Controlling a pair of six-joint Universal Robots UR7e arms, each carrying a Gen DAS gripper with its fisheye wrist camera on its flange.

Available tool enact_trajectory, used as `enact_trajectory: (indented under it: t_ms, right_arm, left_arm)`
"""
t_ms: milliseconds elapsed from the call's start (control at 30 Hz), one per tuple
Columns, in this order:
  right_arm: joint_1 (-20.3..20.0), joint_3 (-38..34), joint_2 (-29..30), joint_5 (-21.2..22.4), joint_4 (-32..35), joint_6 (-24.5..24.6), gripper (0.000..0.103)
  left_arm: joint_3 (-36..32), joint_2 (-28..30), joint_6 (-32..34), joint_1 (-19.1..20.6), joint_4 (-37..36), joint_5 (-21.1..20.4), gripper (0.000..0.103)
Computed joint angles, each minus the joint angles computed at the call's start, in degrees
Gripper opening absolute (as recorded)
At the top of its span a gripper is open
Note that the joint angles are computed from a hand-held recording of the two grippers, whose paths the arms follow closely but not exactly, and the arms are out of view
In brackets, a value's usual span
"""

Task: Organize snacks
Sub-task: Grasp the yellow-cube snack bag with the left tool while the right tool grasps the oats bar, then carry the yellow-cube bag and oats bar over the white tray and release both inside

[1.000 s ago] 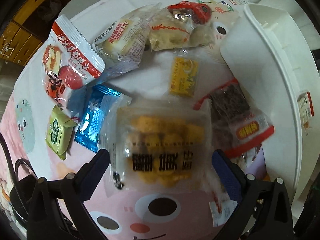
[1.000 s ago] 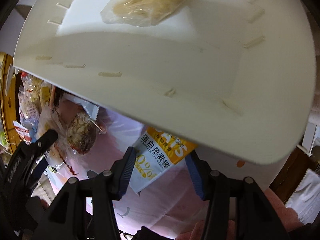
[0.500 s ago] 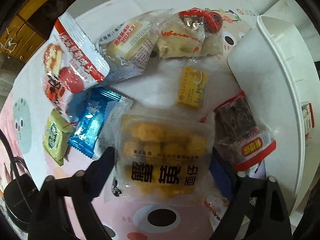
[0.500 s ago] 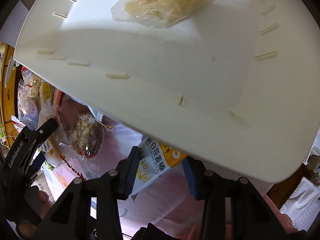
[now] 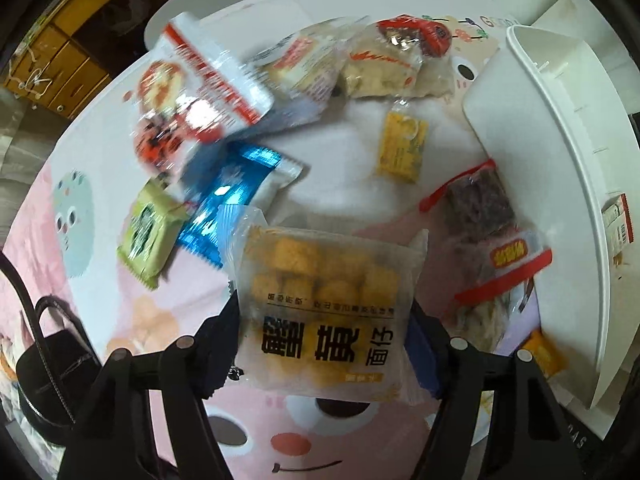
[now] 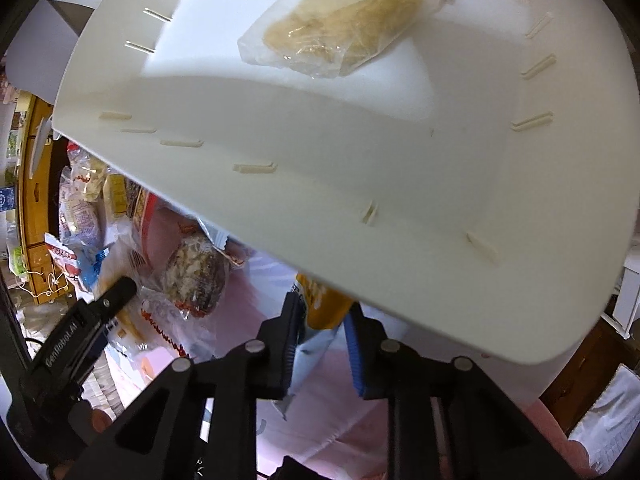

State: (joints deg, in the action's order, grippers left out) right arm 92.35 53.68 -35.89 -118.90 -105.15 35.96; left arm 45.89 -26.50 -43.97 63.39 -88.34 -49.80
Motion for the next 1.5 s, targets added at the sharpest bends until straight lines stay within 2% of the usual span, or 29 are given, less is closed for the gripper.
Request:
enact_trajectory:
  t_ms: [367,467,600,833,1033,1267,1500]
  right_arm:
    - [1.8,8.9,-3.2,0.7,-4.0,0.0,0.015]
    - [2.4,11.7,-5.3,1.4,-5.2,-1.2,0.015]
    - [2.7,13.4,-6.8,2.5,-6.8,-4.1,0.015]
    - [3.3,22.1,-14.6,4.8,-14.6,-15.5,0.015]
    - [3.7,25.6,-18.9,6.1,-18.0,-21.5,0.015]
    - [3.3,24.6,-20.4,7.4,-20.1,-29.0,0.015]
    - [1.7,15.9,-18.5,9.6,-15.2,-38.8,0.015]
  left_arm:
    - [21.8,-14.4,-8.6,-3.5,-4.9,-1.3,0.071]
    - [27.3,-18.3,-11.5,-5.2,-6.2,-1.7,0.072]
    - [31.0,-20.8,-14.6,-7.2,-7.6,-2.1,0.072]
    - [36.2,-22.9,-19.1,-11.8,-13.0,-2.1,0.072]
    - [40.7,-25.1,-21.8,-15.2,-15.9,-3.5,0.072]
    - [41.3,-24.0,-24.7,-18.5,-17.7,-3.3,0.073]
    - [35.0,-18.2,-27.8,-20.3,-18.5,-0.5,0.073]
